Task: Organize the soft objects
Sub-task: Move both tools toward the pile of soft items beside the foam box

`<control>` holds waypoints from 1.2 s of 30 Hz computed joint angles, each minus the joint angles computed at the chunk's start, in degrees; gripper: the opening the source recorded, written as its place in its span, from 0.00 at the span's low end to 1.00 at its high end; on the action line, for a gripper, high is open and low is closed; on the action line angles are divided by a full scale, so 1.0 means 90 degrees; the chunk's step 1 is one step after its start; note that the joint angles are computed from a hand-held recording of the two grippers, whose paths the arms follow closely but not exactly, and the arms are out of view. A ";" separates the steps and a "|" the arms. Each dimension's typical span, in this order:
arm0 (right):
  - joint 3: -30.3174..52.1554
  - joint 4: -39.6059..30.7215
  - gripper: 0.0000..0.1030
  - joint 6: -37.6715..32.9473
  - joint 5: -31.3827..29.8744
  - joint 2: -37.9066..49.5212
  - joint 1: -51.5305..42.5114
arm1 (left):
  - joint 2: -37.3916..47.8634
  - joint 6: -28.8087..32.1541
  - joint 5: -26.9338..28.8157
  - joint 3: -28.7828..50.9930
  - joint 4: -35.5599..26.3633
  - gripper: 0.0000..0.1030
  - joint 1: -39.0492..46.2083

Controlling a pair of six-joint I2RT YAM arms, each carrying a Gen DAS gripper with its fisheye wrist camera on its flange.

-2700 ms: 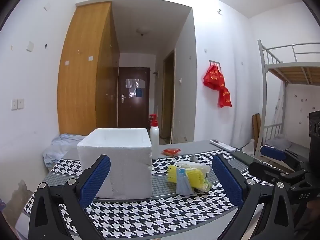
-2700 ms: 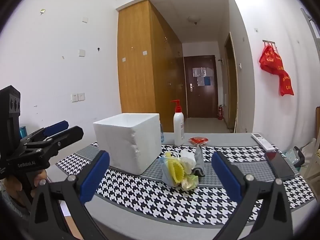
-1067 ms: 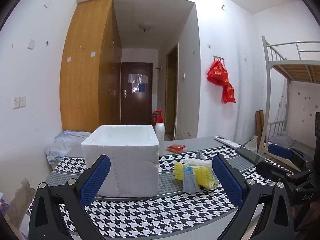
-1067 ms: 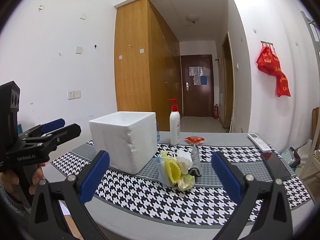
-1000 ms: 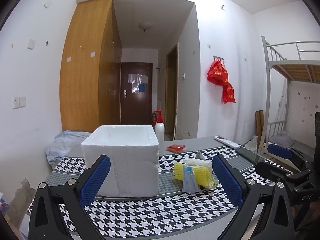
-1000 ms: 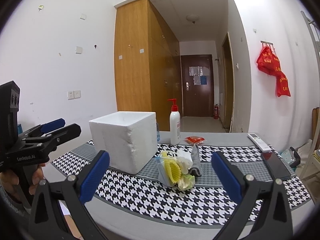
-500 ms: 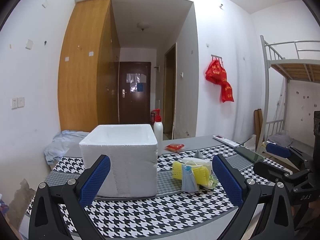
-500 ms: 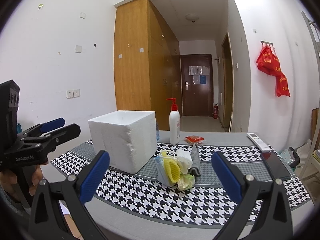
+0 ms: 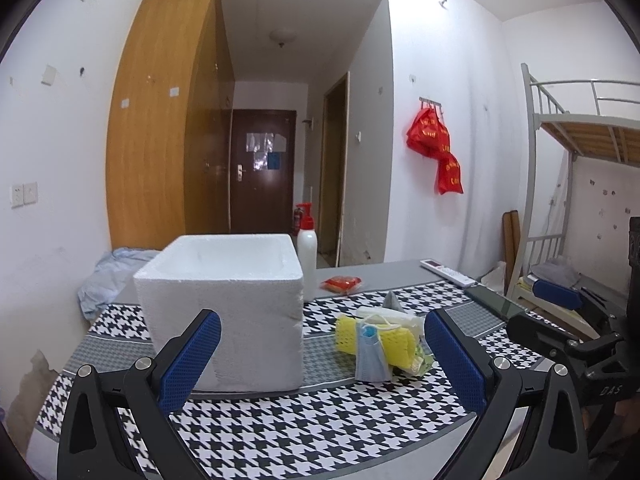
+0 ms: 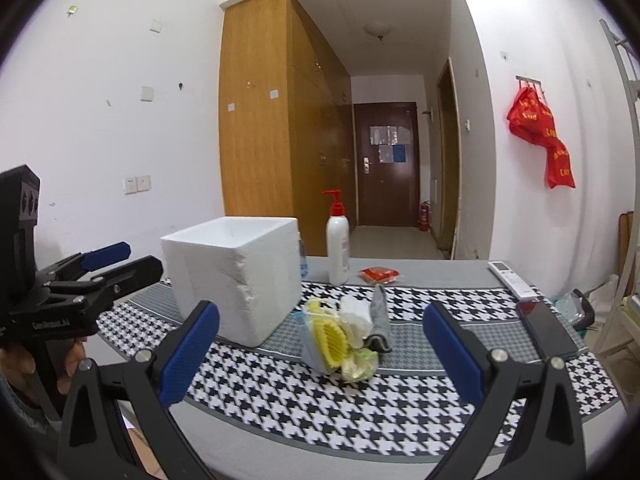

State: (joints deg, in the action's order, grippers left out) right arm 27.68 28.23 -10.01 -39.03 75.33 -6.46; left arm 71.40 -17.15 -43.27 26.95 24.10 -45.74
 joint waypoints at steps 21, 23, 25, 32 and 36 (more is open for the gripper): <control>0.1098 -0.0212 1.00 -0.0160 0.0439 0.1650 0.0137 | 0.1644 -0.0157 0.1004 0.1024 -0.0083 0.99 0.0650; 0.1168 -0.0232 1.00 -0.0245 0.0511 0.1747 0.0171 | 0.1786 -0.0191 0.1079 0.1122 -0.0128 0.99 0.0704; 0.1241 -0.0250 1.00 -0.0284 0.0524 0.1844 0.0174 | 0.1926 -0.0187 0.1168 0.1241 -0.0197 0.99 0.0760; 0.1646 -0.0538 1.00 -0.0390 0.0471 0.2216 0.0138 | 0.2266 -0.0222 0.1441 0.1471 -0.0268 0.99 0.0922; 0.1849 -0.0722 1.00 -0.0440 0.0572 0.2358 0.0233 | 0.2440 -0.0256 0.1576 0.1648 -0.0352 0.99 0.1014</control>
